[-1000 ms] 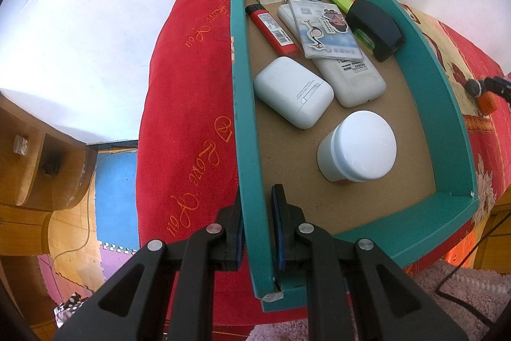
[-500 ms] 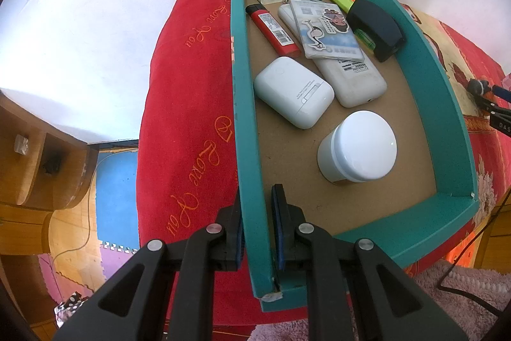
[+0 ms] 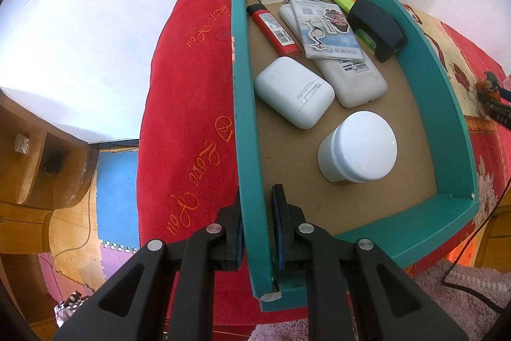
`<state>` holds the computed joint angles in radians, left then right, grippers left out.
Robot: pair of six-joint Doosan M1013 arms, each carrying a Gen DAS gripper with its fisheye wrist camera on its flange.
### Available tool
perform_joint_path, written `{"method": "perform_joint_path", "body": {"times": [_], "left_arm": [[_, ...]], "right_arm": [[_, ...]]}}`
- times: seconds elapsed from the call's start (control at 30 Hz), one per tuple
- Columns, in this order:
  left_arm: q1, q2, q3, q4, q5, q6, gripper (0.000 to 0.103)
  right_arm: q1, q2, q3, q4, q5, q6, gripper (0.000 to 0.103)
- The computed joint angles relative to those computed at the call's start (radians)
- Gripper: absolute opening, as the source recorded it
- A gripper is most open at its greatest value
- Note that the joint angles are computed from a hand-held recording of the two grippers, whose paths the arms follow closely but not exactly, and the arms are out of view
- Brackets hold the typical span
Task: Organize objects
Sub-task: 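Grasp the orange monkey figurine with the right gripper and lift it, then carry the figurine into the teal box beside the white pill bottle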
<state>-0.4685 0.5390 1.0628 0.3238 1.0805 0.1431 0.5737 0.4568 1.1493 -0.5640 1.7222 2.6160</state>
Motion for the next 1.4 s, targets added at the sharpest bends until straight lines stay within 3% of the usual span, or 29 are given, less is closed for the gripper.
{"method": "perform_joint_path", "body": {"times": [0.07, 0.2, 0.33, 0.57, 1.0, 1.4], "left_arm": [[-0.001, -0.001, 0.002, 0.000, 0.000, 0.000, 0.012], [0.001, -0.009, 0.017, 0.000, -0.004, -0.001, 0.012], [0.000, -0.010, 0.018, 0.000, -0.003, 0.000, 0.012], [-0.001, -0.016, 0.028, -0.001, 0.000, 0.002, 0.012], [0.000, -0.009, 0.015, -0.004, 0.009, 0.006, 0.012], [-0.001, -0.008, 0.013, -0.001, 0.009, 0.004, 0.012]], "right_arm": [[-0.010, -0.037, 0.037, 0.026, -0.053, 0.083, 0.046], [-0.041, -0.119, 0.129, 0.098, -0.187, 0.252, 0.040], [-0.046, -0.157, 0.181, 0.125, -0.254, 0.336, 0.039], [-0.042, -0.155, 0.181, 0.134, -0.260, 0.353, 0.039], [-0.079, -0.165, 0.211, 0.222, -0.310, 0.356, 0.043], [-0.064, -0.168, 0.207, 0.214, -0.326, 0.358, 0.041]]}}
